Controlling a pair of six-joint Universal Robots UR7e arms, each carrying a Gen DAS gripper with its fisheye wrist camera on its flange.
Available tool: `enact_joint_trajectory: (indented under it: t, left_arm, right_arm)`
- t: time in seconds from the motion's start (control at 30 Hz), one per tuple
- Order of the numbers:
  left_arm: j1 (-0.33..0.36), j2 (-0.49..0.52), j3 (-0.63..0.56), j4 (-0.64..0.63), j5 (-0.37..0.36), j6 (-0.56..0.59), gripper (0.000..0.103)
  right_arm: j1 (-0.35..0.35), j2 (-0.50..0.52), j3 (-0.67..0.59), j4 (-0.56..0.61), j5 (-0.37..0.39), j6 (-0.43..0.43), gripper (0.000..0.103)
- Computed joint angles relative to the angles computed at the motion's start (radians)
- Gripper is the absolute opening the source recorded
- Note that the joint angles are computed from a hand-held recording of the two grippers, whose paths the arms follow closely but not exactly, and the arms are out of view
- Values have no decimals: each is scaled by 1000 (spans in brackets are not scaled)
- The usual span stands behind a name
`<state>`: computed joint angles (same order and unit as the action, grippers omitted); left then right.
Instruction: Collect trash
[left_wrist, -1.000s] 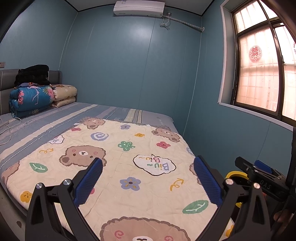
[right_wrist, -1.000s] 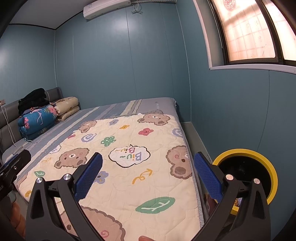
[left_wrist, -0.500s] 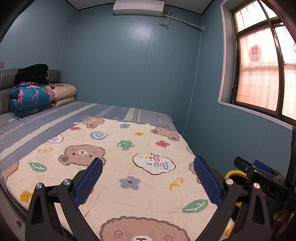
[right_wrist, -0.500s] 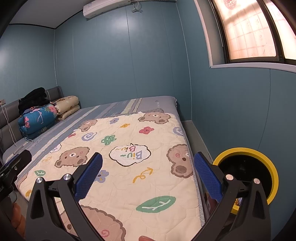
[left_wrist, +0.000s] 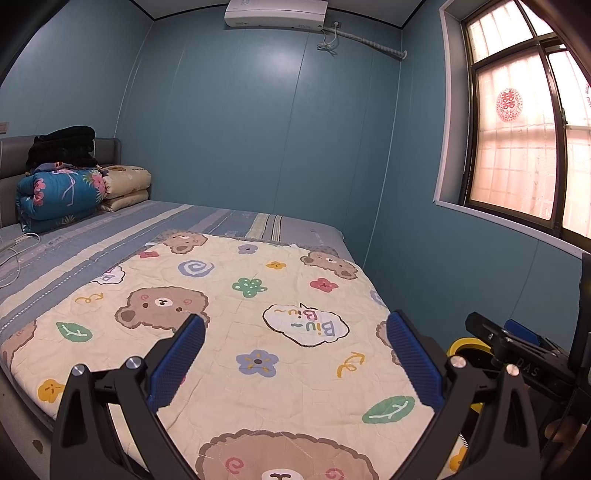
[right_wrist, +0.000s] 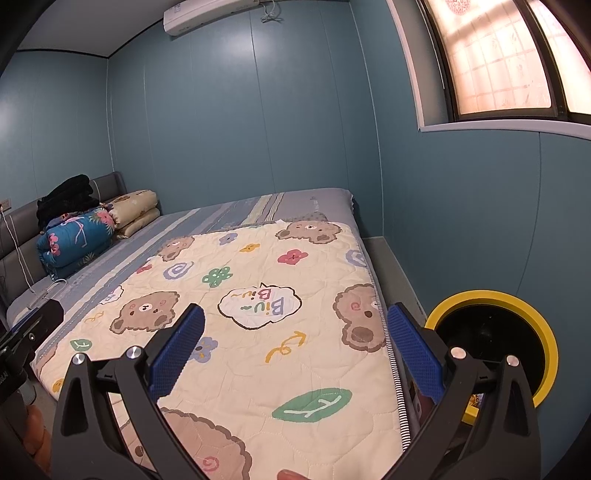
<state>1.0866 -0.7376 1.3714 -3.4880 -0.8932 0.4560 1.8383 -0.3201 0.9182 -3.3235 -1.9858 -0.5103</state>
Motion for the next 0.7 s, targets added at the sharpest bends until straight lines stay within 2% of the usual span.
enact_joint_trajectory:
  t: [0.7]
  left_arm:
    - [2,4,-2,12,0,-6,95]
  right_arm:
    - [0,-2,11,7,-6,18,95]
